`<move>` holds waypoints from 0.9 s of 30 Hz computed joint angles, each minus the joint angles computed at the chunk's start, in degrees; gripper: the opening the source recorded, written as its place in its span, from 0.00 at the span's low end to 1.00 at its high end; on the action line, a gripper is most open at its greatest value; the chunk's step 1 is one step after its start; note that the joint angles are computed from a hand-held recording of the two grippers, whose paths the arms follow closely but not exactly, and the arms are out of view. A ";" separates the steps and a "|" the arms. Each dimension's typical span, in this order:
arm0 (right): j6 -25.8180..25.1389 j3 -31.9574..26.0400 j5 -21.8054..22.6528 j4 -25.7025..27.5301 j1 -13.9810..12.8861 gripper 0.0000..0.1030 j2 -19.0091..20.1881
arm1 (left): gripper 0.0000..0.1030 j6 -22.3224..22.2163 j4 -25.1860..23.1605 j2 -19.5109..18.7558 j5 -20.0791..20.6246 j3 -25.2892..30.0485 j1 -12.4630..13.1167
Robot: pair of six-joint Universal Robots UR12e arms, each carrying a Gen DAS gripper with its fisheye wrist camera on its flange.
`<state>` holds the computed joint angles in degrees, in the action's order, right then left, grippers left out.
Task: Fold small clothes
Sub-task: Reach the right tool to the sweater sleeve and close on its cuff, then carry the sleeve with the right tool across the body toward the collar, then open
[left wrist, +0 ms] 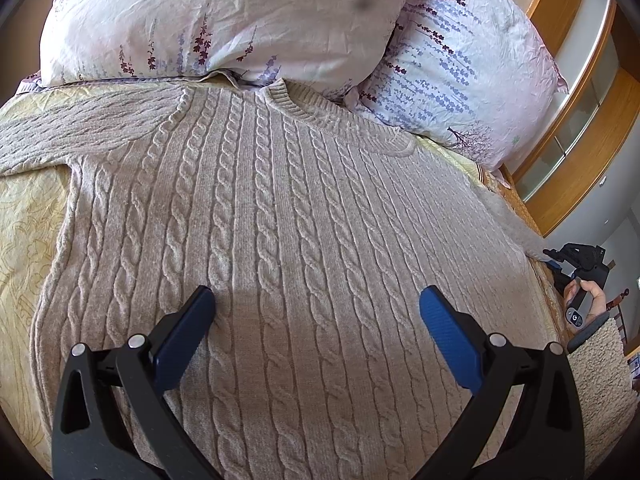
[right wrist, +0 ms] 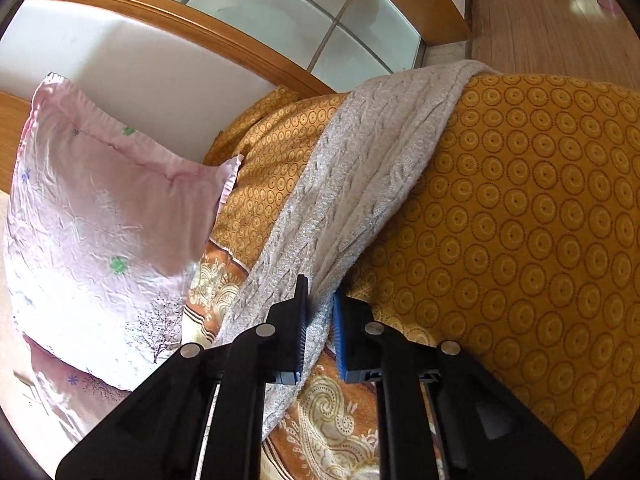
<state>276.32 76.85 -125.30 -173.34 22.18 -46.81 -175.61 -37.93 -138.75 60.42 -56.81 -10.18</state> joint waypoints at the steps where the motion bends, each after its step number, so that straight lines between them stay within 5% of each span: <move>1: 0.03 -0.04 -0.29 -0.17 0.03 0.12 0.08 | 0.98 -0.05 0.06 0.02 -0.07 -0.05 0.01; 6: -2.62 -0.10 -1.28 -1.00 0.31 0.09 0.24 | 0.98 -0.21 0.11 0.05 -0.23 -0.10 0.04; 15: -16.99 -2.47 -5.10 -13.67 1.44 0.08 1.59 | 0.98 -0.61 0.49 0.23 -0.74 -0.50 0.15; 27: -30.38 -12.28 4.92 -19.97 1.80 0.08 5.81 | 0.98 -1.30 0.86 0.37 -1.67 -0.83 0.35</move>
